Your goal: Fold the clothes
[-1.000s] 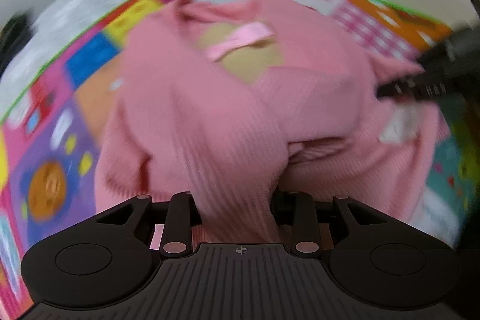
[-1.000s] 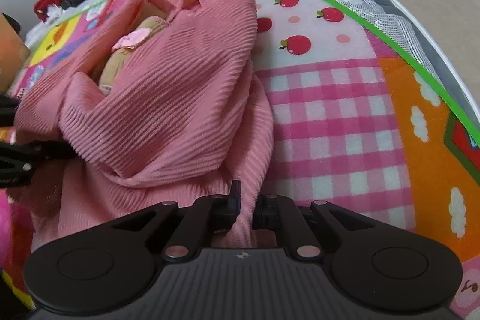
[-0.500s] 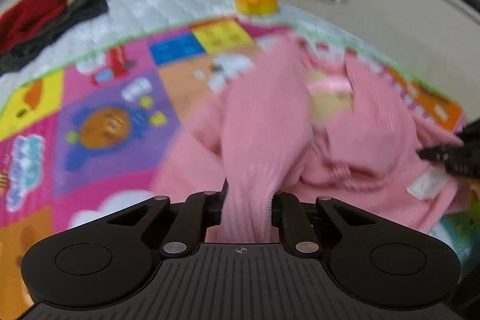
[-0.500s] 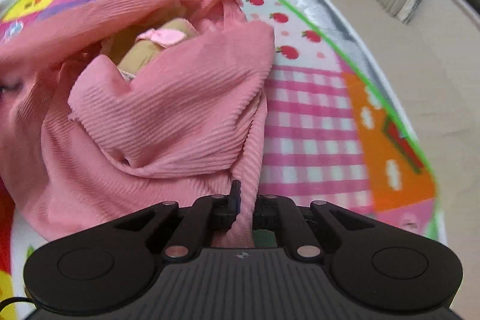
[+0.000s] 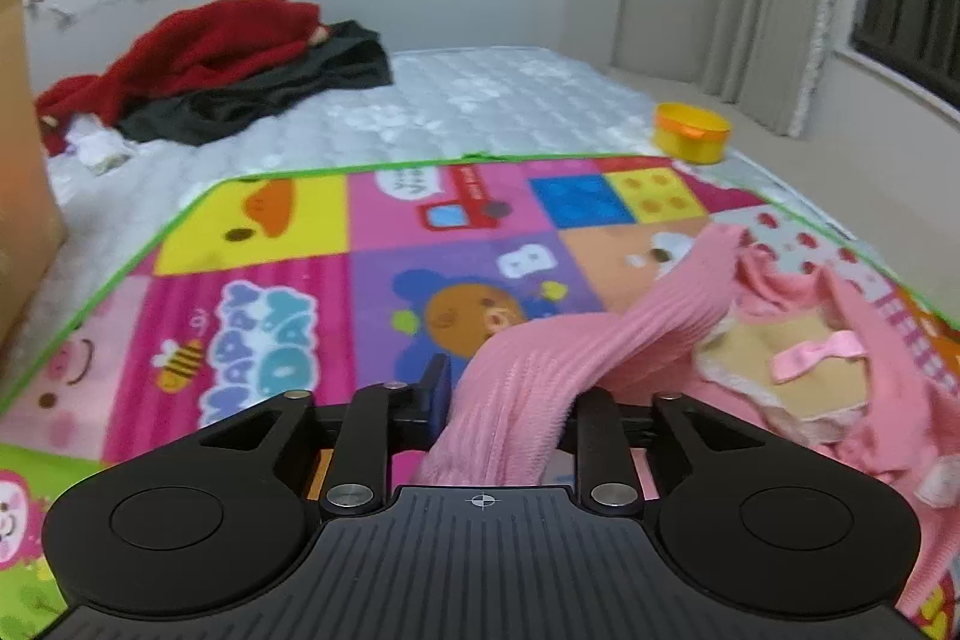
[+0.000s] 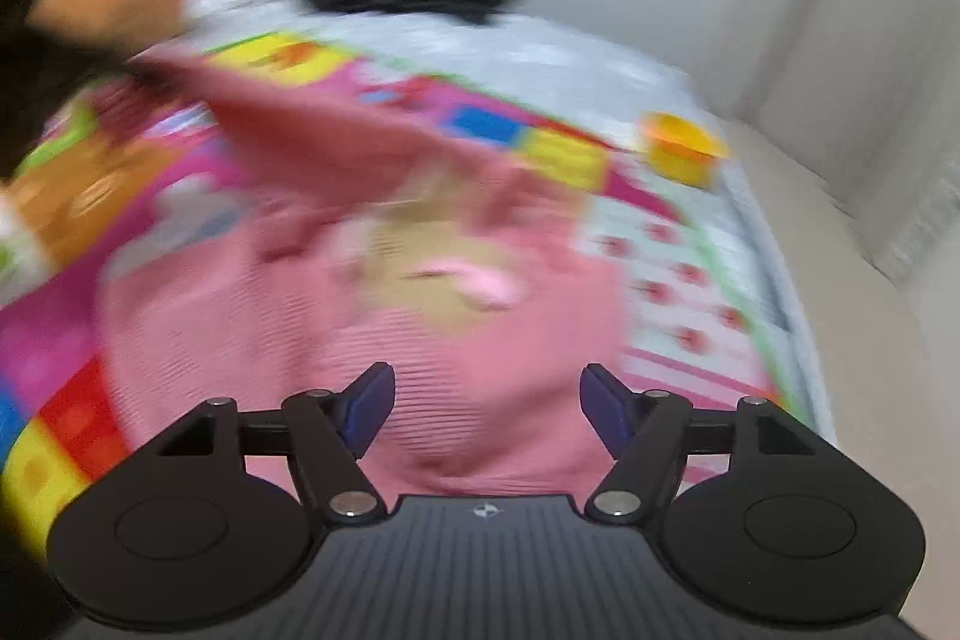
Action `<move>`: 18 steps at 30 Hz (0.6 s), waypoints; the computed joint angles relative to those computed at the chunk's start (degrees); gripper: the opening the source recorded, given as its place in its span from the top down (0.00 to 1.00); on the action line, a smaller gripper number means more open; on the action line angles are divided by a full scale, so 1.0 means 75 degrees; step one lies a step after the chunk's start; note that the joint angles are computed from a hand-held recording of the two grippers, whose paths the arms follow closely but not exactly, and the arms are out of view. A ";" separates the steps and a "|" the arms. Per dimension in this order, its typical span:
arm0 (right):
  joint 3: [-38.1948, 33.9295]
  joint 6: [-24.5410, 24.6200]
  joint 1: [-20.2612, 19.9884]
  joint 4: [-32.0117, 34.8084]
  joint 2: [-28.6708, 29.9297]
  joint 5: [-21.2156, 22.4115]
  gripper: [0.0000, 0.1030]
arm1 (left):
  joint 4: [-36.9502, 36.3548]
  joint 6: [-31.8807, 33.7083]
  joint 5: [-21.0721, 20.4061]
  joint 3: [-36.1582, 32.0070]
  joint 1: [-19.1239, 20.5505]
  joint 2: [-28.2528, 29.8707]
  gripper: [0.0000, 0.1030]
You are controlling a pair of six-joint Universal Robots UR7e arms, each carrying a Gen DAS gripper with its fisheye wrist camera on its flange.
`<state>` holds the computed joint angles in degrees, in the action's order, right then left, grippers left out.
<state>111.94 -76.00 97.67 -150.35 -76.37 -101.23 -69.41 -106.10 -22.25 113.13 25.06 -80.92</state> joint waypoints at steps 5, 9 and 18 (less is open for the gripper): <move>0.0531 -0.1795 -0.0043 -0.1703 0.0909 -0.0322 0.69 | 0.0842 -0.0344 -0.0052 -0.0422 -0.0143 0.0409 0.54; -0.0428 -0.1577 -0.0027 -0.2395 0.1566 0.0122 0.96 | 0.2629 -0.1234 -0.0240 -0.1040 -0.0034 0.0781 0.51; -0.5006 0.1514 0.0189 -0.3680 0.4360 -0.1202 0.82 | 0.5665 -0.3088 -0.0821 -0.2203 0.1146 0.1367 0.45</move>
<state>74.39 -64.65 99.09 -177.96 -43.67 -110.24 -26.93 -129.27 -28.40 96.62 33.66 -70.67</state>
